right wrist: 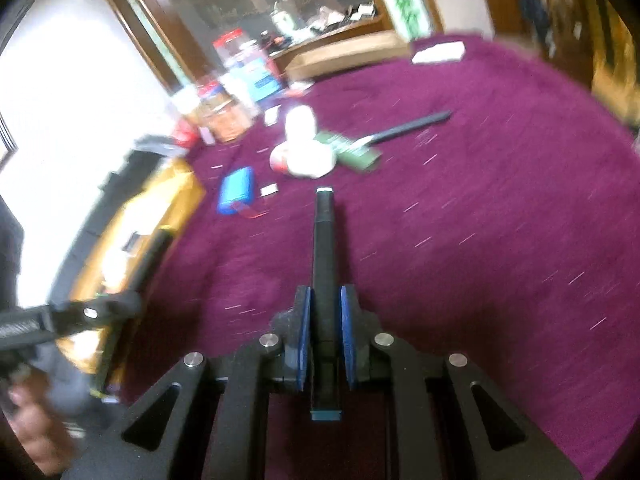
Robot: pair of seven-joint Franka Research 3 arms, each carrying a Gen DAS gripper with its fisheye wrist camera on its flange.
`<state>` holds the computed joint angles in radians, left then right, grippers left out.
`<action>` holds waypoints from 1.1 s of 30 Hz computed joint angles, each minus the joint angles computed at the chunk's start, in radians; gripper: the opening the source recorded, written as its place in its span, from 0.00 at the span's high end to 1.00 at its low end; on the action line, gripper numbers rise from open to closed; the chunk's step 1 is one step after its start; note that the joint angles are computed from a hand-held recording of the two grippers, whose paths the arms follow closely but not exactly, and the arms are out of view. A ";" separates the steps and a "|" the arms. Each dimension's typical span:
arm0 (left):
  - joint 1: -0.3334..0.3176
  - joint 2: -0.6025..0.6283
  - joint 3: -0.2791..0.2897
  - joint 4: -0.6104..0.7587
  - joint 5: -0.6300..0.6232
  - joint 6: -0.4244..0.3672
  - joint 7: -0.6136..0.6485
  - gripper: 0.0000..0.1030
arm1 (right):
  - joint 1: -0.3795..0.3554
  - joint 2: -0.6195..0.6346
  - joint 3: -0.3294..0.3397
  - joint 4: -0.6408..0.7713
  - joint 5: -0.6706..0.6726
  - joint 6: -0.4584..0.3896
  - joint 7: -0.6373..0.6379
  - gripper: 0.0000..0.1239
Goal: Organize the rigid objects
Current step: 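Carry both markers into the white tray while both grippers open to release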
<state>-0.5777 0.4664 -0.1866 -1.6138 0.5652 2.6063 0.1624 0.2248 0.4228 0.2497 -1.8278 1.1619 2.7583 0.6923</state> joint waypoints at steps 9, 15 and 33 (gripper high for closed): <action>0.016 -0.187 0.030 -0.219 0.170 0.039 -0.222 0.87 | 0.059 -0.033 0.035 0.046 0.057 -0.152 -0.122 0.89; 0.111 -0.347 0.025 -0.422 0.272 0.097 -0.426 0.87 | 0.133 0.040 0.040 0.168 -0.026 -0.181 -0.087 0.89; 0.318 -0.418 -0.030 -0.585 0.246 0.151 -0.469 0.87 | 0.306 0.428 -0.014 0.742 -0.572 -0.271 0.419 0.89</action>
<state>-0.2595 0.0487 -0.2167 -2.1985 0.8108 2.7575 -0.3068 0.5304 0.8507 0.2360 -1.0856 0.5903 2.4870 1.1111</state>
